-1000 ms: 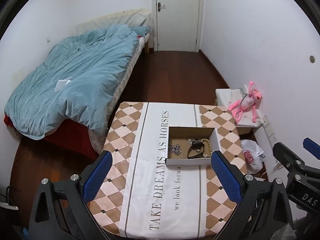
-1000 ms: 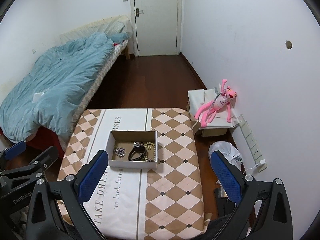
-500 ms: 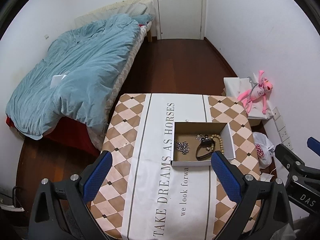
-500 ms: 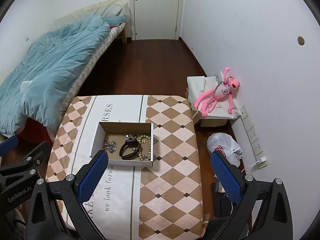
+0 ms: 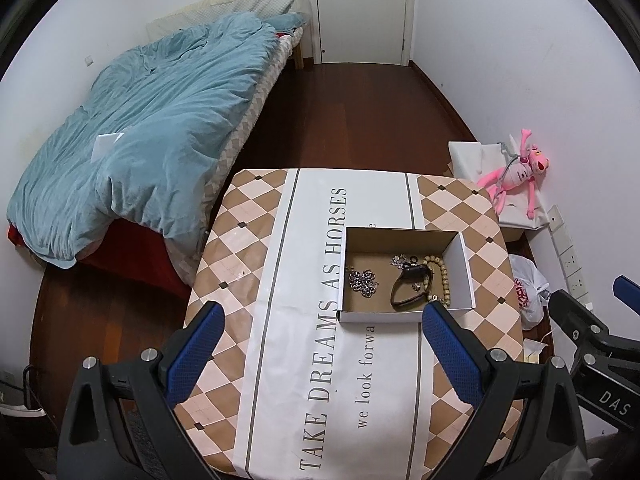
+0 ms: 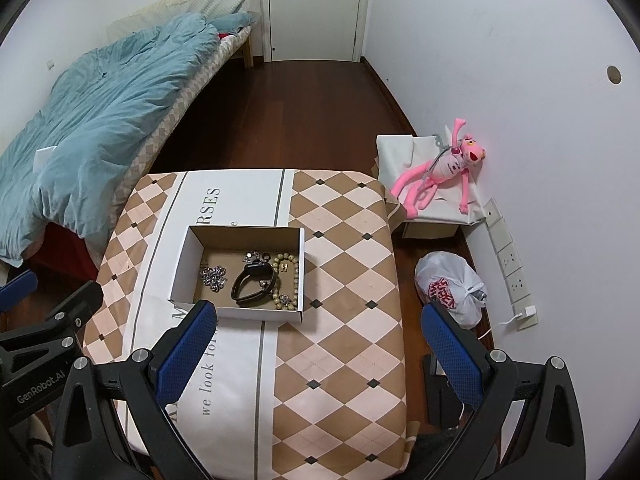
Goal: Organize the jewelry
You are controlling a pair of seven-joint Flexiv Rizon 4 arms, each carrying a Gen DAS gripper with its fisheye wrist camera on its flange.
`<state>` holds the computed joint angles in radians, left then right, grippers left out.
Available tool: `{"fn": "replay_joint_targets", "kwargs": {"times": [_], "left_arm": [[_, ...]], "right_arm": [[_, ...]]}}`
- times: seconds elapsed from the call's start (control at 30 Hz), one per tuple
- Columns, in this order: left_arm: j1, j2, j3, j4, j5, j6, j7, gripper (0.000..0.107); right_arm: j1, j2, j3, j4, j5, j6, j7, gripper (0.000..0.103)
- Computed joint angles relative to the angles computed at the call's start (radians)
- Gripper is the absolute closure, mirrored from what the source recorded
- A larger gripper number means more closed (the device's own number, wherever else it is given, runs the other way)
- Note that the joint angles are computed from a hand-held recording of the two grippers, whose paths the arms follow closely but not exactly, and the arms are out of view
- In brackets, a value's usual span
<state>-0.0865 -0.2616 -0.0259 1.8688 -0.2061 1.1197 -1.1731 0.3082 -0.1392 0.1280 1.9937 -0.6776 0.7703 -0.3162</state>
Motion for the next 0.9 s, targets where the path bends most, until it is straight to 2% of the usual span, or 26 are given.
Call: {"fn": "replay_joint_targets", "kwargs": {"times": [0.53, 0.73, 0.9], "left_arm": [[0.004, 0.001, -0.003, 0.009, -0.009, 0.004, 0.011, 0.006], [0.019, 0.009, -0.023, 0.033, -0.063, 0.011, 0.071, 0.006], [0.013, 0.011, -0.018, 0.038, -0.069, 0.013, 0.08, 0.006]], "right_arm": [[0.005, -0.001, 0.004, 0.0, 0.013, -0.006, -0.01, 0.0], [0.005, 0.002, 0.006, 0.005, 0.023, -0.002, -0.014, 0.0], [0.004, 0.004, 0.007, 0.008, 0.03, 0.002, -0.017, 0.0]]}}
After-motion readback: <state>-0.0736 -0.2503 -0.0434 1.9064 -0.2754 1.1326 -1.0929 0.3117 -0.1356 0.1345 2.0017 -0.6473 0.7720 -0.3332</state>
